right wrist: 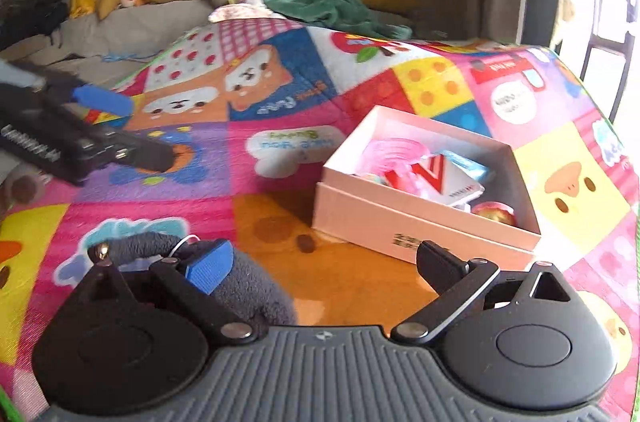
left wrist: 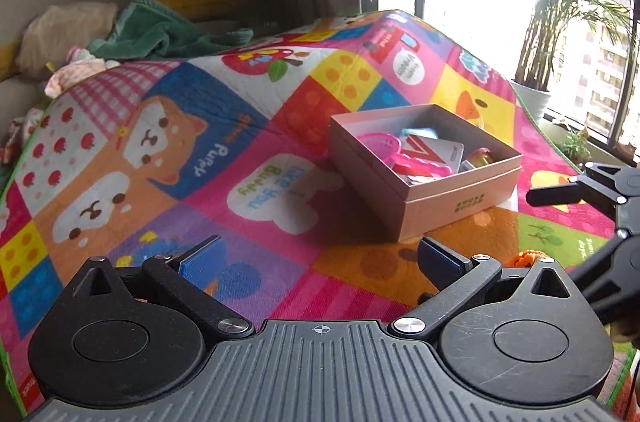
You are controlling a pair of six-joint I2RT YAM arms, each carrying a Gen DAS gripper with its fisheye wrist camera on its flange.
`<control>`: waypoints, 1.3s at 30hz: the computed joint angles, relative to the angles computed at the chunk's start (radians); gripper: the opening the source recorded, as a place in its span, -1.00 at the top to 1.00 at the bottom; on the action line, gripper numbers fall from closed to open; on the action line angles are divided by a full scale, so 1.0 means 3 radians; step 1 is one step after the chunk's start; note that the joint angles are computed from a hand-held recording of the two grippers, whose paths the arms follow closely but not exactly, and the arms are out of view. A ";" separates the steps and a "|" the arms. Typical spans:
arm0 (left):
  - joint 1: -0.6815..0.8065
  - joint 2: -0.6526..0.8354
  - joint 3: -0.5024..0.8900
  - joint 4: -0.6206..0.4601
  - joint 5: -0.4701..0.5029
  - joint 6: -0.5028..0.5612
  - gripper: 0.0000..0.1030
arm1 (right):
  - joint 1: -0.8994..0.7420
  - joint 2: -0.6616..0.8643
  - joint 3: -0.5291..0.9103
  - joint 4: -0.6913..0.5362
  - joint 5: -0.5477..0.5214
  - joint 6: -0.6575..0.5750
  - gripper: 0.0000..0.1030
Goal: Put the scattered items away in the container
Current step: 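Carry the plush toy with the left gripper while the right gripper approaches the orange ball, then grasp the orange jack-o'-lantern ball with the right gripper while the left holds the plush toy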
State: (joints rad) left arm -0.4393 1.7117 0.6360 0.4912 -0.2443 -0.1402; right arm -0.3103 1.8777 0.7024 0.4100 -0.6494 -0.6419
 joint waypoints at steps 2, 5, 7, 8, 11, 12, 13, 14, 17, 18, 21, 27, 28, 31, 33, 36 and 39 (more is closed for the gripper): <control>-0.0006 0.0077 0.0058 -0.0015 0.0055 0.0003 -1.00 | 0.0010 0.0202 0.0216 0.0024 0.0229 0.0208 -0.91; -0.0039 0.0153 0.0092 0.0002 0.0103 0.0032 -1.00 | -0.0041 0.0471 0.0566 -0.0267 0.0279 0.0382 -0.91; -0.0059 0.0185 0.0072 0.0060 0.0175 0.0052 -1.00 | -0.0072 0.0555 0.0629 -0.0359 0.0212 0.0393 -0.91; -0.0070 0.0194 0.0057 0.0086 0.0209 0.0056 -1.00 | -0.0085 0.0568 0.0624 -0.0358 0.0183 0.0377 -0.91; -0.0143 0.0235 -0.0002 0.0169 0.0238 0.0042 -1.00 | -0.0211 0.0521 0.0581 -0.0297 0.0024 0.0462 -0.91; -0.0173 0.0242 -0.0036 0.0212 0.0242 0.0035 -1.00 | -0.0291 0.0501 0.0593 -0.0314 -0.0065 0.0505 -0.91; -0.0209 0.0251 -0.0083 0.0285 0.0239 0.0017 -1.00 | -0.0380 0.0478 0.0603 -0.0326 -0.0142 0.0540 -0.91; -0.0248 0.0264 -0.0139 0.0382 0.0220 -0.0021 -1.00 | -0.0458 0.0455 0.0596 -0.0325 -0.0176 0.0537 -0.91; -0.0349 0.0337 -0.0204 0.0498 0.0124 -0.0159 -1.00 | -0.0645 0.0382 0.0556 -0.0436 -0.0184 0.0319 -0.82; -0.0382 0.0364 -0.0191 0.0450 0.0101 -0.0188 -1.00 | -0.0688 0.0367 0.0552 -0.0538 -0.0186 0.0212 -0.72; -0.0451 0.0402 -0.0264 0.0479 0.0197 -0.0174 -1.00 | -0.0802 0.0336 0.0476 -0.0785 -0.0288 -0.0099 -0.64; -0.0596 0.0490 -0.0388 0.0775 0.0293 0.0091 -1.00 | -0.0609 0.0524 0.0372 -0.0606 -0.0163 -0.0143 -0.55; -0.0633 0.0526 -0.0367 0.0794 0.0244 0.0108 -1.00 | -0.0562 0.0572 0.0426 -0.0645 -0.0155 -0.0109 -0.46; -0.0663 0.0665 -0.0273 0.0852 0.0189 0.0085 -1.00 | -0.0467 0.0640 0.0463 -0.0587 -0.0094 -0.0004 -0.20; -0.0661 0.0773 -0.0166 0.0825 0.0143 0.0023 -1.00 | -0.0472 0.0642 0.0439 -0.0546 -0.0114 0.0028 -0.14; -0.0623 0.0914 0.0022 0.0706 0.0220 -0.0039 -1.00 | -0.0486 0.0624 0.0358 -0.0417 -0.0096 0.0091 -0.09; -0.0597 0.1062 0.0236 0.0488 0.0248 -0.0062 -1.00 | -0.0504 0.0633 0.0348 -0.0406 -0.0107 0.0074 -0.07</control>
State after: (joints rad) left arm -0.6184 2.0304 0.7068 0.6376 -0.1700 -0.1587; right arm -0.4616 2.0675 0.8069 0.2881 -0.6816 -0.6197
